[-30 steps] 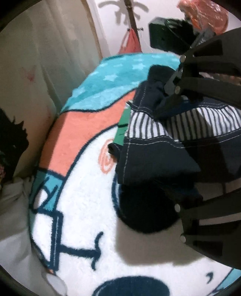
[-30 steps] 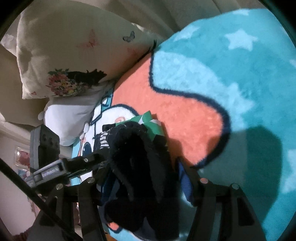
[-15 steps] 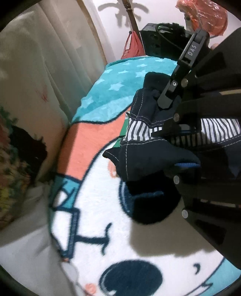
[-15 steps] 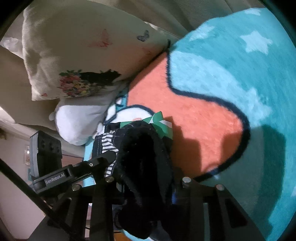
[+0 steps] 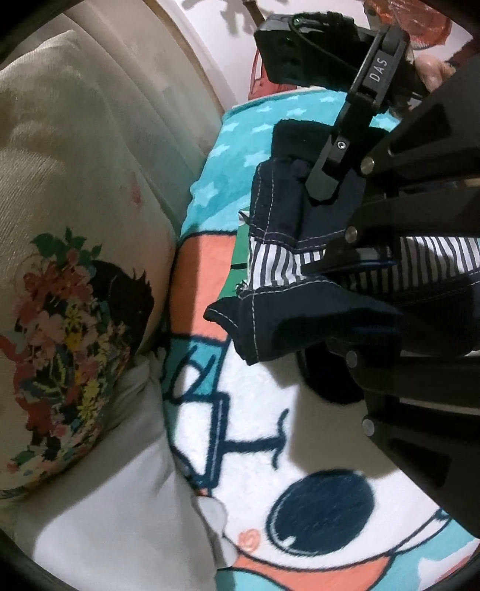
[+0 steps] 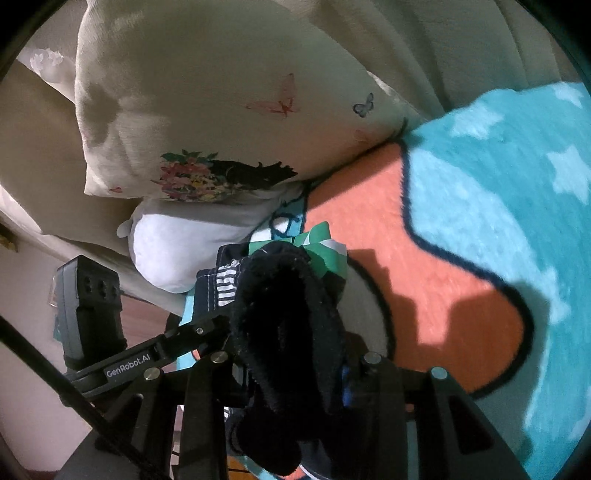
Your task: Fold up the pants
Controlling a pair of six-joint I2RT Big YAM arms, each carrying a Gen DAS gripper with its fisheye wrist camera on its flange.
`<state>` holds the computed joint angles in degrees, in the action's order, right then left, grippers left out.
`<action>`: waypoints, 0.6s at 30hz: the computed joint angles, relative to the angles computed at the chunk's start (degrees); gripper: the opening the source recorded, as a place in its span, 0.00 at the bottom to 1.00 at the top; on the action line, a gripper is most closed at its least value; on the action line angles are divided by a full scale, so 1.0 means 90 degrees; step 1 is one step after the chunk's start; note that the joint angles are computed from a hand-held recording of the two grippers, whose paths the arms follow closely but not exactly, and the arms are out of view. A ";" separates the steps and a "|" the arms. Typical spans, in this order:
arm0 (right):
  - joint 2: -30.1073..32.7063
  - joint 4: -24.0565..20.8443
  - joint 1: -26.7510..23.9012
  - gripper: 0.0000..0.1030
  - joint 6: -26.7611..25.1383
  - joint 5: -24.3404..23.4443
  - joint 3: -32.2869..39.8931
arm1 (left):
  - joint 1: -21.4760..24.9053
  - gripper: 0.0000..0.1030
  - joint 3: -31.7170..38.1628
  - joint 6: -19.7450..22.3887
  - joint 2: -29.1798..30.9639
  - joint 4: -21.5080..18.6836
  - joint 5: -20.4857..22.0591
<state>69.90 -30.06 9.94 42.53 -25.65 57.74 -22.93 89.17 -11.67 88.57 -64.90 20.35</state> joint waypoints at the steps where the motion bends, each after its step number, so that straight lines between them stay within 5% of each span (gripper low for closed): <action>1: 0.0050 -0.0003 0.0011 0.35 -0.0025 0.0008 0.0035 | 0.0001 0.20 0.0023 0.0021 0.0031 -0.0001 -0.0047; 18: 0.0994 -0.0288 0.0006 0.40 -0.0229 0.0234 0.0604 | 0.0050 0.20 0.0431 0.0042 0.0699 -0.0152 -0.0316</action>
